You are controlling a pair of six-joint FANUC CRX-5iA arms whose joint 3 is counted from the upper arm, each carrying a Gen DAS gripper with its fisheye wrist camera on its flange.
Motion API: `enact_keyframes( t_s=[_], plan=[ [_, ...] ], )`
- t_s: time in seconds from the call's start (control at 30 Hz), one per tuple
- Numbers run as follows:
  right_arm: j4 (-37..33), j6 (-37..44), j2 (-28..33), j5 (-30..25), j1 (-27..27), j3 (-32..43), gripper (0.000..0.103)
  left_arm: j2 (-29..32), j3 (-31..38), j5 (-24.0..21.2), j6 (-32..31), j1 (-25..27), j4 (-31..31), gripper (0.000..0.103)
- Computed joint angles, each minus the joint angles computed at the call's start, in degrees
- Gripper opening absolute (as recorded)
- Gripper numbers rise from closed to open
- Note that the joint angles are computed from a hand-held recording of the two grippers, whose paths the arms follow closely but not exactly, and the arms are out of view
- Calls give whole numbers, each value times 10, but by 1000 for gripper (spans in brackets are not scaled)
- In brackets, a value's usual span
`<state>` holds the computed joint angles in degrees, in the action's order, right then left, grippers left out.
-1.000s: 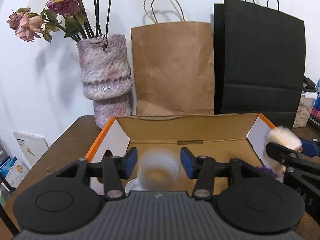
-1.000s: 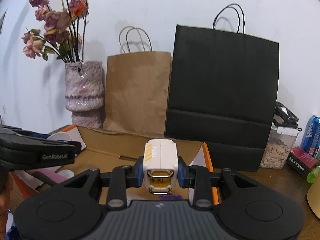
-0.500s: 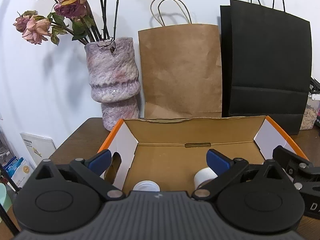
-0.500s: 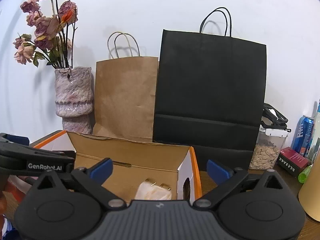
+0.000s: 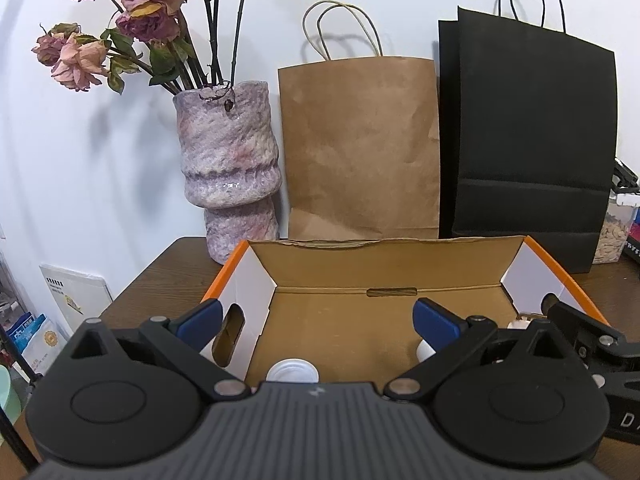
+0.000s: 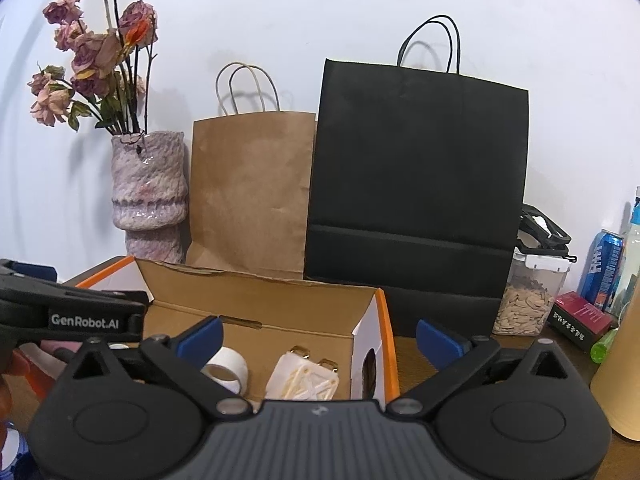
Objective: Organize rigid objects
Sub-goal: 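Withdraw both tools from the box back toward the remaining objects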
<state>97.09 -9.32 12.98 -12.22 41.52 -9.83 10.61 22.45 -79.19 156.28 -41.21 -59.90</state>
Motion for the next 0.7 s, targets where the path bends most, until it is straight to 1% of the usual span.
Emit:
enact_keyframes(
  t_s=[0.3, 0.7],
  plan=[
    [12, -8, -25, -3, 1, -25, 103, -10, -9, -11, 12, -21, -11, 103],
    [-51, 42, -77, -30, 28, -79, 103, -26, -26, -36, 31, -63, -27, 103]
  ],
)
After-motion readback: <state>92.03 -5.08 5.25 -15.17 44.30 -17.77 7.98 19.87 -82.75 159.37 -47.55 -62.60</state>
